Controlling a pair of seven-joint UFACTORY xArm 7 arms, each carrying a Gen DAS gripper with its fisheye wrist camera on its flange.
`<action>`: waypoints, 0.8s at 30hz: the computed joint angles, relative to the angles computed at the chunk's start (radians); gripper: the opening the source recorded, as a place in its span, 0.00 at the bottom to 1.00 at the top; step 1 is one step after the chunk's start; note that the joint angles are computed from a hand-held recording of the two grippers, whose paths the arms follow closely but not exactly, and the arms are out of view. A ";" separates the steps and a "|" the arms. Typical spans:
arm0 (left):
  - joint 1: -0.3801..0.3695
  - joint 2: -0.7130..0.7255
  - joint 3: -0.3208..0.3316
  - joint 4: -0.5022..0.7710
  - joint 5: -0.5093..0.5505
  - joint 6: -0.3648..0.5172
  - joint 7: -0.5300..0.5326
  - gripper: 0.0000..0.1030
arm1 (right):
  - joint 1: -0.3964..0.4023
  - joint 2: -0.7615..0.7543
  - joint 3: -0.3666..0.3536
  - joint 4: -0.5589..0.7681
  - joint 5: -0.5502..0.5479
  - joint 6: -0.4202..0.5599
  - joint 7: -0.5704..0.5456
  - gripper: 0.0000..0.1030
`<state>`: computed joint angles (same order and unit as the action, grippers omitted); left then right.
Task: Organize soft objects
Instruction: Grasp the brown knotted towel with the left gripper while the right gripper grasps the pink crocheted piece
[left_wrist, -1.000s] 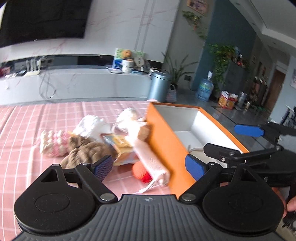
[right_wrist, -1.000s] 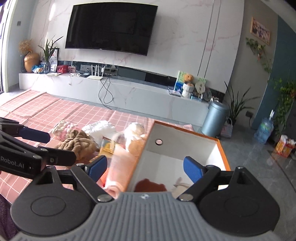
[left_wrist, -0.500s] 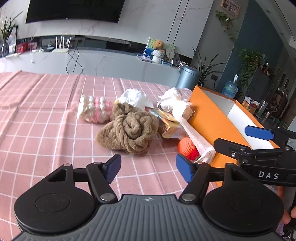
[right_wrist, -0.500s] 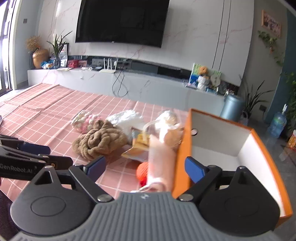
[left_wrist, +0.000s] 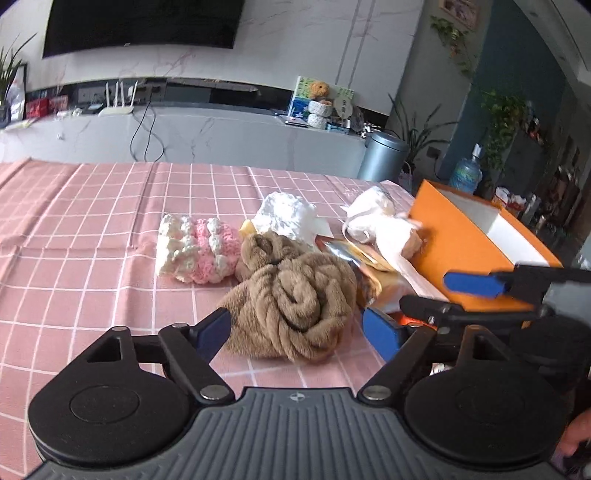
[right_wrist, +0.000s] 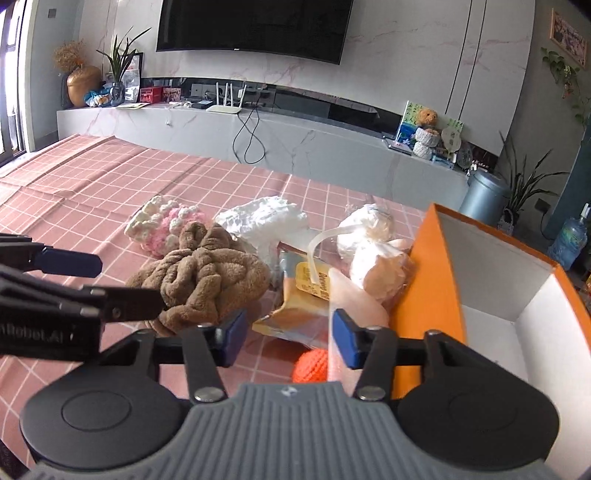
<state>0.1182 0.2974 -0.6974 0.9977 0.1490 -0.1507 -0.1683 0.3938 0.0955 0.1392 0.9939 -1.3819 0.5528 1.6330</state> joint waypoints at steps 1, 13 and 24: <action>-0.010 0.010 0.009 0.017 -0.007 0.012 -0.006 0.93 | -0.003 0.018 -0.004 0.013 -0.010 -0.010 0.009 0.41; -0.158 0.091 0.129 0.176 -0.151 0.177 0.028 0.93 | 0.000 0.169 -0.066 0.132 -0.082 -0.177 0.053 0.15; -0.547 0.133 0.537 0.325 -0.081 0.322 -0.086 0.97 | 0.013 0.196 -0.098 0.130 -0.048 -0.236 0.029 0.15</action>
<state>-0.4284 0.4308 -0.1600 1.3227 0.0679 0.1714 -0.2545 0.4069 0.2911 0.0410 1.1239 -1.4295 0.3166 1.6616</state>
